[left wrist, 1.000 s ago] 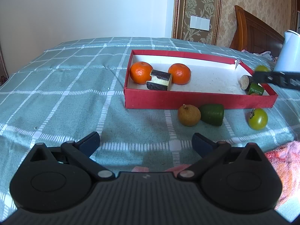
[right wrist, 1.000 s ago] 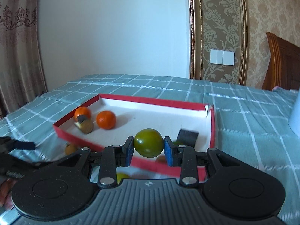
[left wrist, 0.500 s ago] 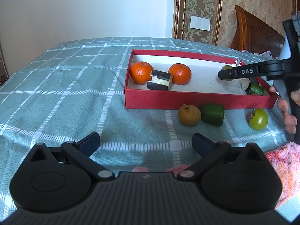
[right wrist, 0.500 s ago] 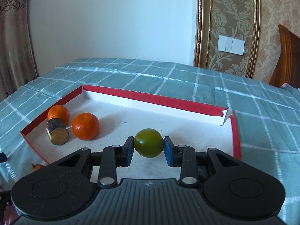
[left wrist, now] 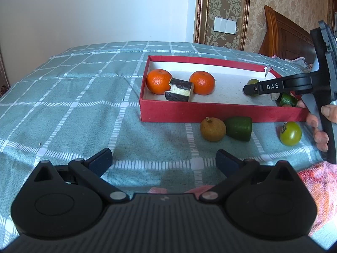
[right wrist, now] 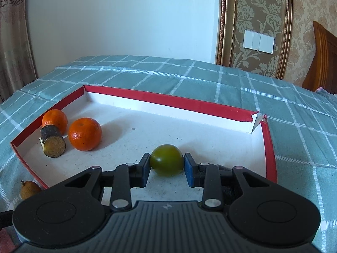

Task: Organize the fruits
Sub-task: 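Lower the green tomato into the tray and open the right gripper, then withdraw the right gripper from the tray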

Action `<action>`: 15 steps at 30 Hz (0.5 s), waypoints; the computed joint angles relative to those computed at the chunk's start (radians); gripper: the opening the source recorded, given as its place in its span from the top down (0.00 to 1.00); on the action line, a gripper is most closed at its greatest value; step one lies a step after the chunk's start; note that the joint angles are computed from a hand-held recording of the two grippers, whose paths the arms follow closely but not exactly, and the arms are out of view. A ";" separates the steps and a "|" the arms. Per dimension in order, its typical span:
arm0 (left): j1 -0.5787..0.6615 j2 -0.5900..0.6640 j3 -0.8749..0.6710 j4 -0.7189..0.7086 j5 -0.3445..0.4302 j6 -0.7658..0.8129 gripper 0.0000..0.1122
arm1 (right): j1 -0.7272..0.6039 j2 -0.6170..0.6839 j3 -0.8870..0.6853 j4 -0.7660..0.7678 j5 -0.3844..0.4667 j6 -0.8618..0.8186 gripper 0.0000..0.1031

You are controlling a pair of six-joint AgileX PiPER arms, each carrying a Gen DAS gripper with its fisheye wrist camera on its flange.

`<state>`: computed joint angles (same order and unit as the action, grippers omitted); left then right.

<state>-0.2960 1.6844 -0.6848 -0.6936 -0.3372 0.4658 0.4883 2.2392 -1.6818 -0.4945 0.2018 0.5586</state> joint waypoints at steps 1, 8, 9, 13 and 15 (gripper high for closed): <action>-0.001 0.000 0.000 -0.001 0.000 0.000 0.08 | 0.002 0.000 0.001 -0.029 0.000 0.028 0.68; 0.001 -0.001 0.000 0.000 0.001 0.000 0.08 | 0.012 0.001 0.006 -0.071 0.005 0.051 0.56; -0.001 -0.001 0.000 -0.003 0.000 0.003 0.08 | 0.012 0.000 0.007 -0.063 0.004 0.045 0.53; 0.001 -0.001 0.000 -0.001 0.001 0.002 0.08 | 0.010 -0.004 0.016 -0.047 0.003 0.044 0.43; -0.001 -0.001 0.000 -0.003 0.000 0.003 0.08 | 0.005 -0.010 0.023 -0.012 -0.001 0.020 0.42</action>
<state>-0.2968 1.6837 -0.6848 -0.6968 -0.3371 0.4686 0.4934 2.2291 -1.6585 -0.5068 0.2010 0.5789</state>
